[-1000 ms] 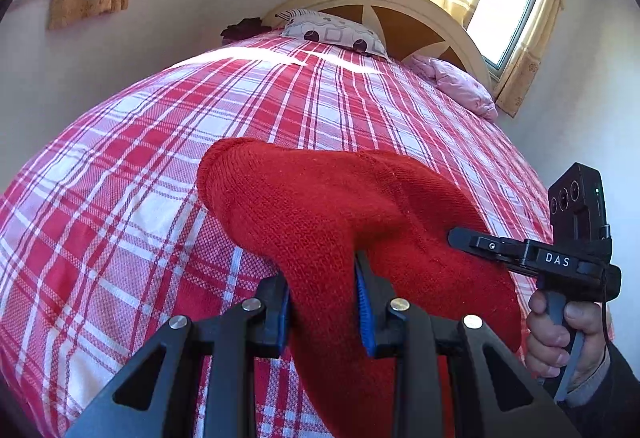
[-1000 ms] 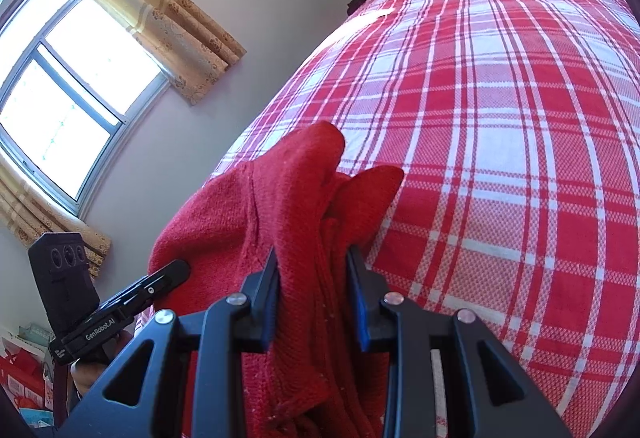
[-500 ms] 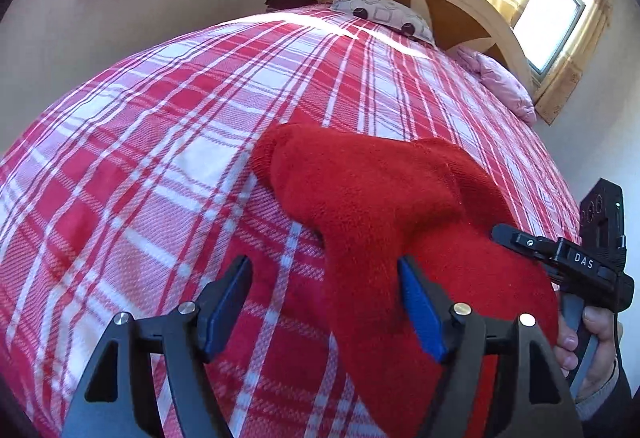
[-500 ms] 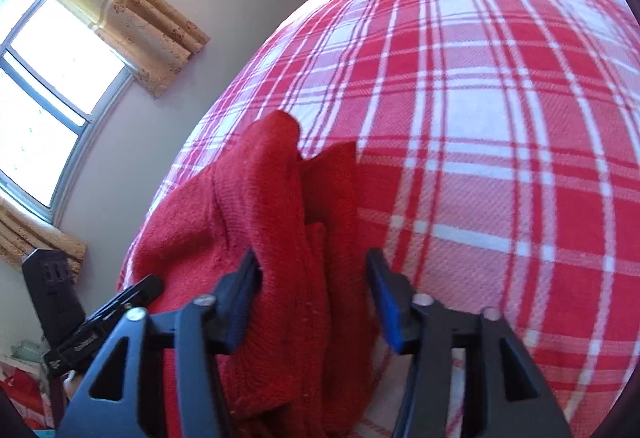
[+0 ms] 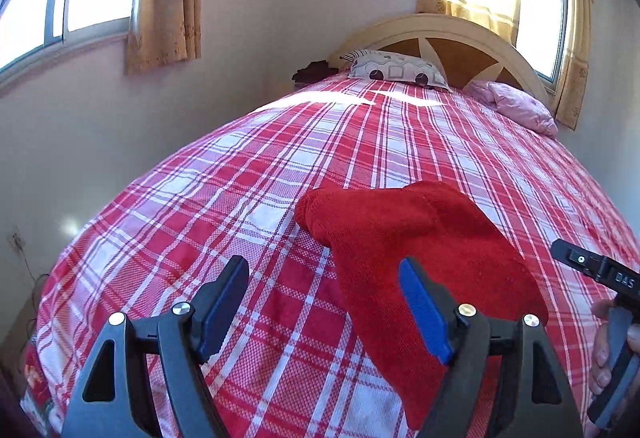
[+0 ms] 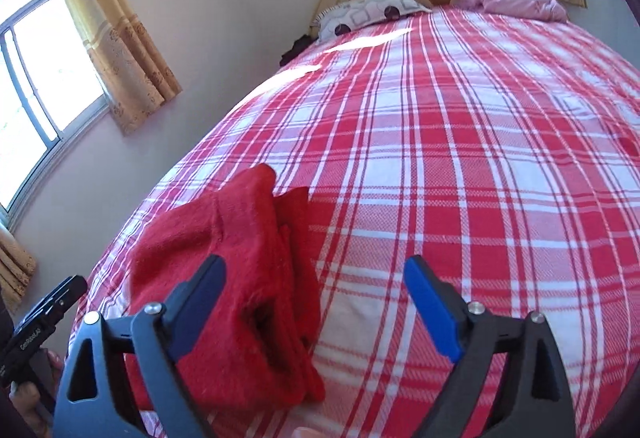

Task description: Fold small clothes

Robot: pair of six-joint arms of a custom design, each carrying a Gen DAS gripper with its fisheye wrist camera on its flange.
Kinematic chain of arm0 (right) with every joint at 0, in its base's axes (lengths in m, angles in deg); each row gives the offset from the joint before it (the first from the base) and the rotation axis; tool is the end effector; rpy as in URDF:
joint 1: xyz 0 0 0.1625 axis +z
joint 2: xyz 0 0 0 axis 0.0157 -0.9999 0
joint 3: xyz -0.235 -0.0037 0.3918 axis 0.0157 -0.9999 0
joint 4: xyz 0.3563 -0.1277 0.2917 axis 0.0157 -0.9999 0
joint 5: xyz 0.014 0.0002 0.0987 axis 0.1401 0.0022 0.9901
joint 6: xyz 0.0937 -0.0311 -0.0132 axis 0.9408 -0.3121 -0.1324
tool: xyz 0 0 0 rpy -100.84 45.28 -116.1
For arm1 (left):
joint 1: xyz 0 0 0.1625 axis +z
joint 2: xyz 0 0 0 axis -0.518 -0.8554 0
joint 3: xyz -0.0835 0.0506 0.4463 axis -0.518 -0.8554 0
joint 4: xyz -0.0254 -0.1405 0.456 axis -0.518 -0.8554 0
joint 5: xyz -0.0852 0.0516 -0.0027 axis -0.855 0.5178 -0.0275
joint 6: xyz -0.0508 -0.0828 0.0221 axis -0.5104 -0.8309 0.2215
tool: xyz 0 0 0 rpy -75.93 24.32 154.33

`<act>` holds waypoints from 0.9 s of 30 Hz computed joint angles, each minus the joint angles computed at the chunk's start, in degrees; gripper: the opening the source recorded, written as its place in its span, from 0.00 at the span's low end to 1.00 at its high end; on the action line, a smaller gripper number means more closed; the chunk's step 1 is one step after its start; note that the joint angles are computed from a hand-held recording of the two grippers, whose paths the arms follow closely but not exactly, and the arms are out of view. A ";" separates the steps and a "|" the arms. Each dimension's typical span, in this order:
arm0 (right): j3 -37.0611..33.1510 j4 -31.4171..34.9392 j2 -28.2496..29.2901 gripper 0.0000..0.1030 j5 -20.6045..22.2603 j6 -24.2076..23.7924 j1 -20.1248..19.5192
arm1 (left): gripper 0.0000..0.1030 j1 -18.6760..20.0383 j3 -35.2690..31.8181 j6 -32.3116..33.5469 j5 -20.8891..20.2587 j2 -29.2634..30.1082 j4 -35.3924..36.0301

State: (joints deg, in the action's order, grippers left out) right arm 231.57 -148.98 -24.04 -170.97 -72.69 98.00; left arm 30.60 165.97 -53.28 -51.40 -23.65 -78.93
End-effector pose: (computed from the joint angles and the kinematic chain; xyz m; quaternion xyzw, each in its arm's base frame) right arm 0.1723 -0.3512 0.1814 0.2391 -0.9070 0.3227 0.1266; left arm -0.2176 -0.2089 0.1643 0.0330 0.7943 -0.4803 0.3706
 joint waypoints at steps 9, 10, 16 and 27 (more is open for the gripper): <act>3.76 -4.41 -5.02 1.00 -5.30 -2.99 7.99 | 0.76 -4.91 -3.10 -1.09 0.67 3.23 3.76; 3.89 -4.59 -5.29 1.00 -5.99 -2.96 9.01 | 0.76 -5.56 -3.41 -1.54 0.85 3.12 4.33; 4.69 -5.71 -6.51 1.00 -9.39 -3.43 14.66 | 0.76 -8.02 -4.97 -3.96 1.47 3.62 7.61; 5.76 -8.38 -6.67 1.00 -11.67 -5.34 19.07 | 0.76 -9.02 -5.31 -6.69 1.88 3.10 9.41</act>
State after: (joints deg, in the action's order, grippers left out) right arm 237.33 -157.36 -30.71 -182.65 -78.04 117.08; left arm 21.58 160.67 -59.98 -49.51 -20.55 -69.52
